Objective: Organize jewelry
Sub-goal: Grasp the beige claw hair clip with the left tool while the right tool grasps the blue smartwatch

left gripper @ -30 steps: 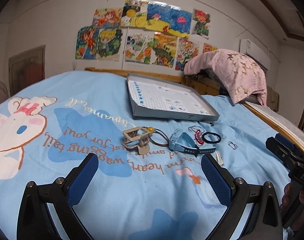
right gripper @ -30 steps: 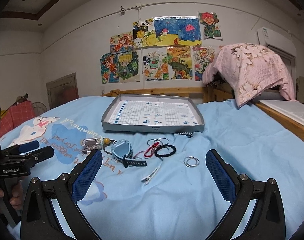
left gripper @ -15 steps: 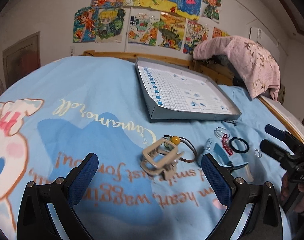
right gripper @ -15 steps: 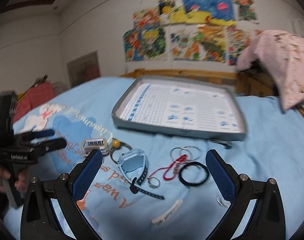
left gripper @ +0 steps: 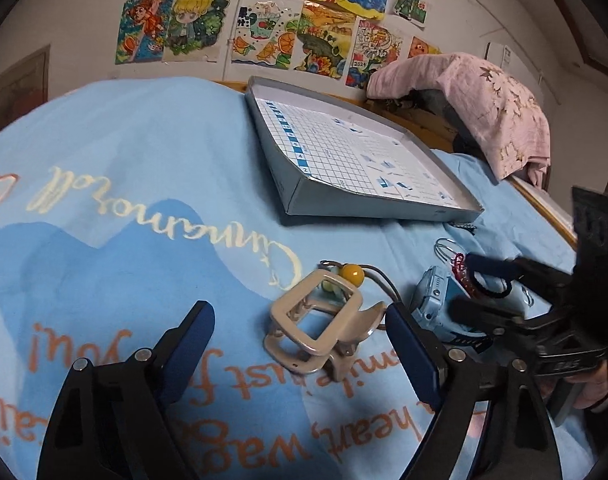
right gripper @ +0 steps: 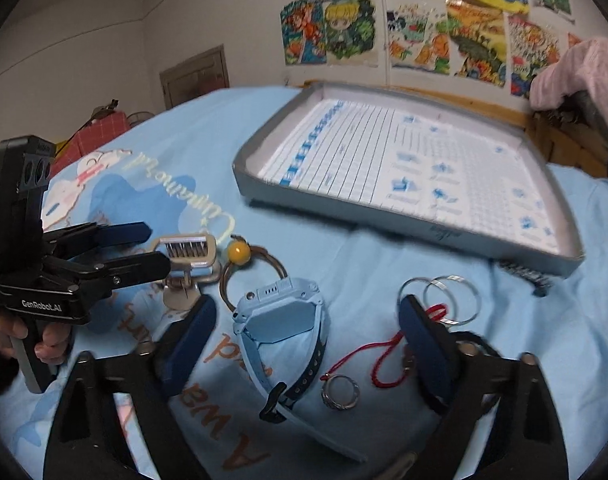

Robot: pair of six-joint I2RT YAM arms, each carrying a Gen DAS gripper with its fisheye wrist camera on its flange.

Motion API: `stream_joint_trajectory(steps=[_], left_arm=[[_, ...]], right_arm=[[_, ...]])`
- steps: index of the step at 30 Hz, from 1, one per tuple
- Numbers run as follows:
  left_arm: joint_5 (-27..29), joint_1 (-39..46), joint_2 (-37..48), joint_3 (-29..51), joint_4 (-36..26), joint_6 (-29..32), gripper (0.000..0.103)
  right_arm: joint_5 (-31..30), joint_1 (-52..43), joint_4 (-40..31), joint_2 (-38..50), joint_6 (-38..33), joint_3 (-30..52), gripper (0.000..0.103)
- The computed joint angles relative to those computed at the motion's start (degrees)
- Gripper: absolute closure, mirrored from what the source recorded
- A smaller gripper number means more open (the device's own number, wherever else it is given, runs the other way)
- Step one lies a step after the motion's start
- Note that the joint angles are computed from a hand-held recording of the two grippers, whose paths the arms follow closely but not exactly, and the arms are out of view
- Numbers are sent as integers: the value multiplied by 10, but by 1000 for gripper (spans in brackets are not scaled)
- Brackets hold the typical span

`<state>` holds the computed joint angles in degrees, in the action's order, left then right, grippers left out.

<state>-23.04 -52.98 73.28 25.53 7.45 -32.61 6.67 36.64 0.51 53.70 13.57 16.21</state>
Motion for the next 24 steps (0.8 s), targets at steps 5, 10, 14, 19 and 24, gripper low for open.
stream_joint_trajectory(steps=[5, 10, 14, 19, 24], left_arm=[[11, 0, 13, -14, 39, 17, 22], [54, 15, 20, -13, 54, 36, 24], [89, 36, 27, -9, 57, 43, 25], [116, 54, 61, 3, 66, 45, 46], [123, 54, 73, -6, 95, 42, 49]], right_arm=[[-27, -7, 49, 38, 7, -18, 34], [-41, -5, 61, 66, -3, -11, 34], [-23, 12, 63, 77, -8, -10, 34], [-26, 10, 58, 105, -15, 3, 35], [-20, 18, 54, 125, -12, 21, 49]])
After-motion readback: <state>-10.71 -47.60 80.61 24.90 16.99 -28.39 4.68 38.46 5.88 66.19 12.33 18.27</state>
